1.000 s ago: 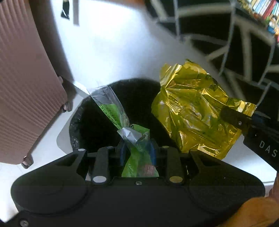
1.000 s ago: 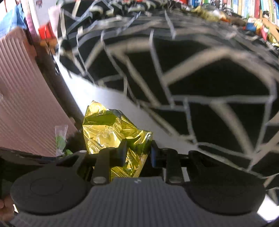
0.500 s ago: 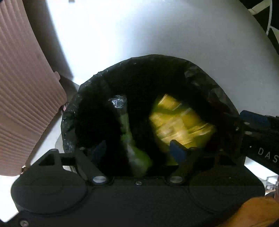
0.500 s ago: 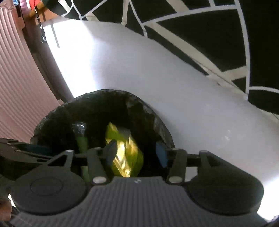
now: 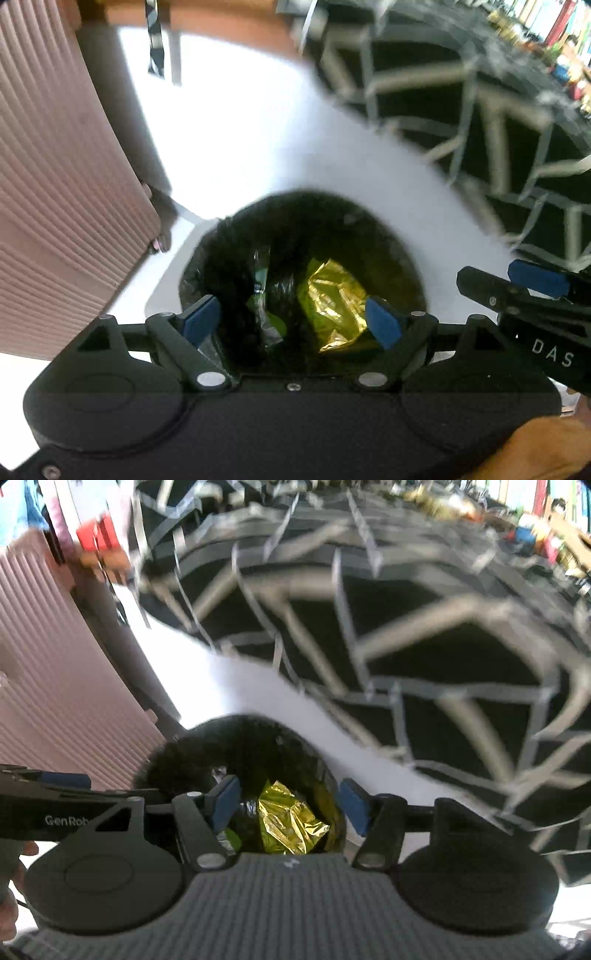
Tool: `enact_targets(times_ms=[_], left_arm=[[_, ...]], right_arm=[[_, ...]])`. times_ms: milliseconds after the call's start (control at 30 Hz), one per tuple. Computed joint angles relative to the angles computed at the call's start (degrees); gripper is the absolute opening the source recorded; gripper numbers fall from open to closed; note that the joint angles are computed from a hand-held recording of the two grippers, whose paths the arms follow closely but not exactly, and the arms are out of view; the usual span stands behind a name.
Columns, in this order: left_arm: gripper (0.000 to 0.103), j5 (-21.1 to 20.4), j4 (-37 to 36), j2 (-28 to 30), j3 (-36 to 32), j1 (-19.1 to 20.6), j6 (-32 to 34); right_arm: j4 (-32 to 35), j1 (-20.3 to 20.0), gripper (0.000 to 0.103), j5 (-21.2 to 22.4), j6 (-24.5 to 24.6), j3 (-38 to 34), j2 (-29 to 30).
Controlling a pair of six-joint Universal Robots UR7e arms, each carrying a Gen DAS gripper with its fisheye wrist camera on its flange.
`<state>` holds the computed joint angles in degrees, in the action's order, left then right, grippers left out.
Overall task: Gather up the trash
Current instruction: 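Open both tools to drop the bag and foil into the bin, then move both tools back over the remaining wrappers on the cloth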
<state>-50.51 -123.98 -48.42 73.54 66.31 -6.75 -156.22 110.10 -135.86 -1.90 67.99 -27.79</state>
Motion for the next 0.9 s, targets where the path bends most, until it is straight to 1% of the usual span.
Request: enact_targets(times_ms=[67, 133, 200, 300, 433, 567, 600, 667, 733, 767, 800, 833, 900], left_arm=[[0.088, 0.6, 3.1, -0.5, -1.8, -2.0, -1.7], [0.089, 1.1, 5.2, -1.0, -3.5, -4.1, -3.0], [0.089, 1.4, 6.8, -1.2, -5.0, -6.0, -3.9], [0.089, 2.2, 7.3, -1.6, -6.2, -8.8, -5.7], [0.089, 2.7, 4.8, -1.5, -7.3, -12.0, -7.7], [0.089, 1.0, 2.0, 0.6, -11.3, -13.9, -3.1], [0.089, 0.2, 1.8, 1.5, -12.9, -14.1, -1.9], [0.089, -3.0, 3.0, 4.4, -18.4, -14.0, 0.2], [0.089, -5.4, 6.3, 7.5, -24.8, -14.0, 2.0], [0.089, -6.4, 7.8, 9.1, -28.1, -14.0, 3.6], [0.089, -7.2, 8.4, 11.1, -31.6, -14.0, 6.0], [0.089, -7.1, 8.4, 12.5, -33.6, -14.2, 7.6], [0.089, -6.4, 10.3, 16.2, -40.0, -14.6, 9.8]], right_arm=[[3.4, 1.2, 0.074, -0.4, 1.2, -0.9, -1.9], [4.9, 2.1, 0.074, -0.3, 1.4, -1.4, -3.8], [5.2, 2.9, 0.075, 0.1, 1.1, -1.6, -5.6], [3.1, 3.7, 0.076, 1.2, -1.4, -1.0, -8.5], [1.7, 4.4, 0.076, 0.8, -4.4, -1.4, -11.3], [-1.2, 5.3, 0.077, -3.1, -6.2, -3.4, -12.3], [-2.5, 5.5, 0.077, -4.6, -6.6, -4.4, -12.0], [-5.1, 5.9, 0.077, -7.7, -7.8, -6.5, -11.0], [-7.4, 6.3, 0.078, -11.2, -8.4, -9.4, -9.6], [-8.7, 6.5, 0.079, -12.1, -9.0, -10.8, -9.1], [-10.3, 6.6, 0.08, -12.7, -10.3, -11.8, -8.8], [-11.8, 6.6, 0.081, -13.7, -12.2, -13.5, -7.9], [-14.5, 6.5, 0.081, -15.8, -15.6, -17.5, -5.9]])
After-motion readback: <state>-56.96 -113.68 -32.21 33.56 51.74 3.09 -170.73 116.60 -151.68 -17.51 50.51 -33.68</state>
